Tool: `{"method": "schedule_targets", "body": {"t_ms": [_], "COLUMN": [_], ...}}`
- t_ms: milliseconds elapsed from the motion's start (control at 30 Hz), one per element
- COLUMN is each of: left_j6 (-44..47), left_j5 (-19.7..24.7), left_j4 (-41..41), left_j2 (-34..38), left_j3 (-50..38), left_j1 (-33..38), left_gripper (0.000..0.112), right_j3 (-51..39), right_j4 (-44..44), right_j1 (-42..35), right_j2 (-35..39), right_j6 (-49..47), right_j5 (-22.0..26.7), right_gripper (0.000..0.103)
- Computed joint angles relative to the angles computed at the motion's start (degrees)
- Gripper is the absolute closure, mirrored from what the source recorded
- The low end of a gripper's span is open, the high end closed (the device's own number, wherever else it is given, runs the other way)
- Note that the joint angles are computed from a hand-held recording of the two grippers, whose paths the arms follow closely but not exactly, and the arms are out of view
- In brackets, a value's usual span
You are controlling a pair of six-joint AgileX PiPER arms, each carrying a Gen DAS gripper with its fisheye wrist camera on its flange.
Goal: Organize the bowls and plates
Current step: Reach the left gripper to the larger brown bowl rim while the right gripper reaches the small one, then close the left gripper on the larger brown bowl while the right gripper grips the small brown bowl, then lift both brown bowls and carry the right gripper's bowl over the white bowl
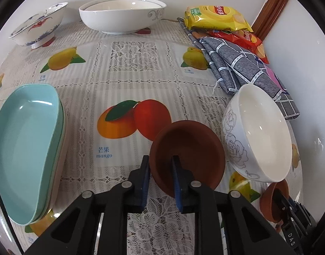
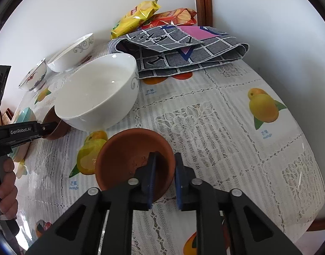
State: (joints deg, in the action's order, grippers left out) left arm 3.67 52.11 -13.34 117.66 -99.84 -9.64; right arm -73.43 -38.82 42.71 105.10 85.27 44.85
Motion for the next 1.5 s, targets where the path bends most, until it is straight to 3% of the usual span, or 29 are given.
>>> {"method": "schedule_targets", "body": {"t_ms": [200,367,667,1267,1500], "left_j6": [1.2,4.3,7.1,13.4,14.5], "left_j5": [-1.2,-2.7,-1.4,0.3,1.1], "left_j4": [-0.1,-1.9,-4.0,-8.6,-10.2], "left_j2": [-2.2,-5.7,-9.7,-19.2,-20.9], "left_j3": [2.6,5.6,7.1,9.7,9.9], "left_j1": [-0.2,0.6,2.6,5.1,6.1], "left_gripper": [0.103,0.104,0.104,0.104,0.104], "right_j3": [0.3,-0.7,-4.0,-16.3,-19.6], "right_j4": [-0.6,-1.7,-2.7,-5.2,-6.1], "right_j1": [0.1,1.5,4.0,8.3,9.0], "right_j2": [-1.0,-1.2,-1.1,-1.9,-1.3], "right_j6": [2.7,4.1,4.6,1.9,0.9], "right_j5": [-0.9,0.6,4.4,19.8,21.9], "right_gripper": [0.094,0.095,0.094,0.094,0.094]}}
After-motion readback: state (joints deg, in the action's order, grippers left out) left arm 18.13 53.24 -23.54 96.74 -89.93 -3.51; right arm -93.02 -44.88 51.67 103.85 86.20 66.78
